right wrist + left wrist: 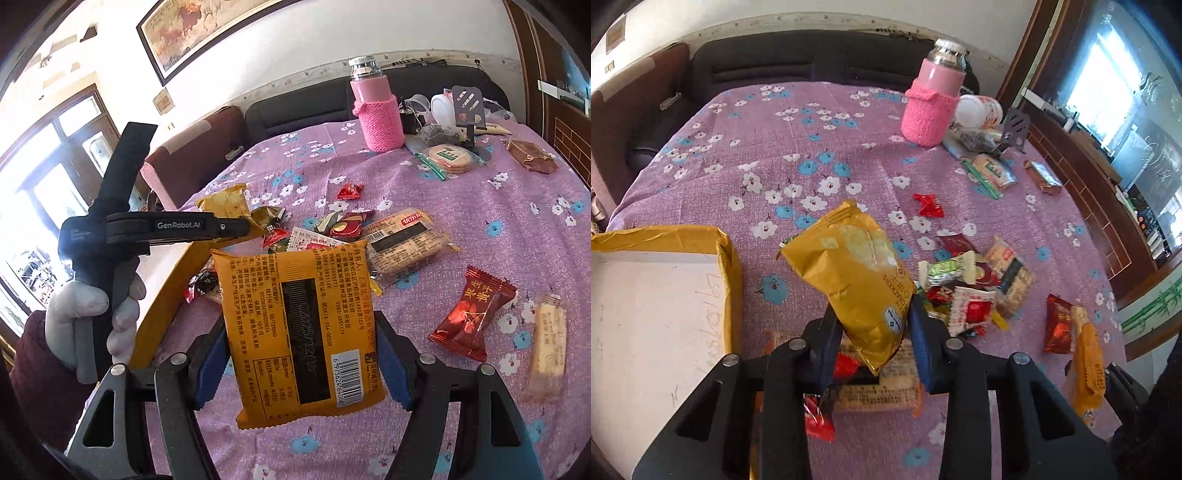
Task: Organize snacks
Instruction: 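Carry both packs into the yellow tray and open both grippers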
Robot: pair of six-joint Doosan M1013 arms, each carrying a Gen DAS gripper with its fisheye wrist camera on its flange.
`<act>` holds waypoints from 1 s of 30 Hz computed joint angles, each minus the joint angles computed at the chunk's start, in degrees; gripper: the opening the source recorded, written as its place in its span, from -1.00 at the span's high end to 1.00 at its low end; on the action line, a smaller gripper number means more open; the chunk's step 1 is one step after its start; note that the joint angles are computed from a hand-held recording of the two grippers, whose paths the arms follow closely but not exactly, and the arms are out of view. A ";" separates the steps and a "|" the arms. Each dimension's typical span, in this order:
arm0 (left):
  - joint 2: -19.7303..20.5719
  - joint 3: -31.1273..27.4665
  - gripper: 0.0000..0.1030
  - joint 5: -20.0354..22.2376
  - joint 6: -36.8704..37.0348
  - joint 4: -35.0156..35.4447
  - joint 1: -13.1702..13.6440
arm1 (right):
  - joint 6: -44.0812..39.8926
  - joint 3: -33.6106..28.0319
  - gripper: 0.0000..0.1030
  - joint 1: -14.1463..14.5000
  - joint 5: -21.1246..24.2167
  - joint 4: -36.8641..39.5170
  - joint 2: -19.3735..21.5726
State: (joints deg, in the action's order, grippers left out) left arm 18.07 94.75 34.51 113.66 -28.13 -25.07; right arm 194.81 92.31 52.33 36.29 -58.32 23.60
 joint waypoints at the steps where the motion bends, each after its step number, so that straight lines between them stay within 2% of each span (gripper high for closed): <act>1: -1.42 1.30 0.41 -0.52 2.83 -3.08 0.34 | 1.02 0.38 -0.41 0.37 0.24 -0.96 -0.51; 6: -8.38 7.31 0.41 -2.15 18.41 -19.64 2.58 | 6.95 2.20 -0.41 3.71 3.35 -7.00 -3.38; 10: -13.33 11.30 0.41 -2.10 28.14 -30.05 4.86 | 8.88 2.27 -0.41 7.66 8.97 -10.78 -5.54; 14: -17.89 14.46 0.41 -1.05 34.92 -36.99 7.90 | 9.04 0.50 -0.41 12.12 15.52 -14.33 -7.30; 18: -21.97 16.34 0.41 0.80 39.89 -41.59 11.91 | 8.08 -2.38 -0.41 15.81 19.20 -19.67 -8.71; 21: -25.03 17.16 0.41 1.62 43.38 -44.52 15.27 | 6.20 -5.48 -0.41 17.40 18.68 -23.46 -9.38; 26: -29.19 16.52 0.41 2.81 46.11 -46.39 21.01 | 3.99 -11.71 -0.41 18.70 14.48 -29.56 -9.32; 28: -30.72 15.88 0.41 1.31 47.30 -46.41 22.58 | 1.78 -15.03 -0.41 18.74 12.83 -30.21 -8.85; 30: -31.81 15.16 0.41 -1.91 47.86 -44.62 22.83 | -2.39 -18.88 -0.41 18.57 11.82 -29.31 -7.90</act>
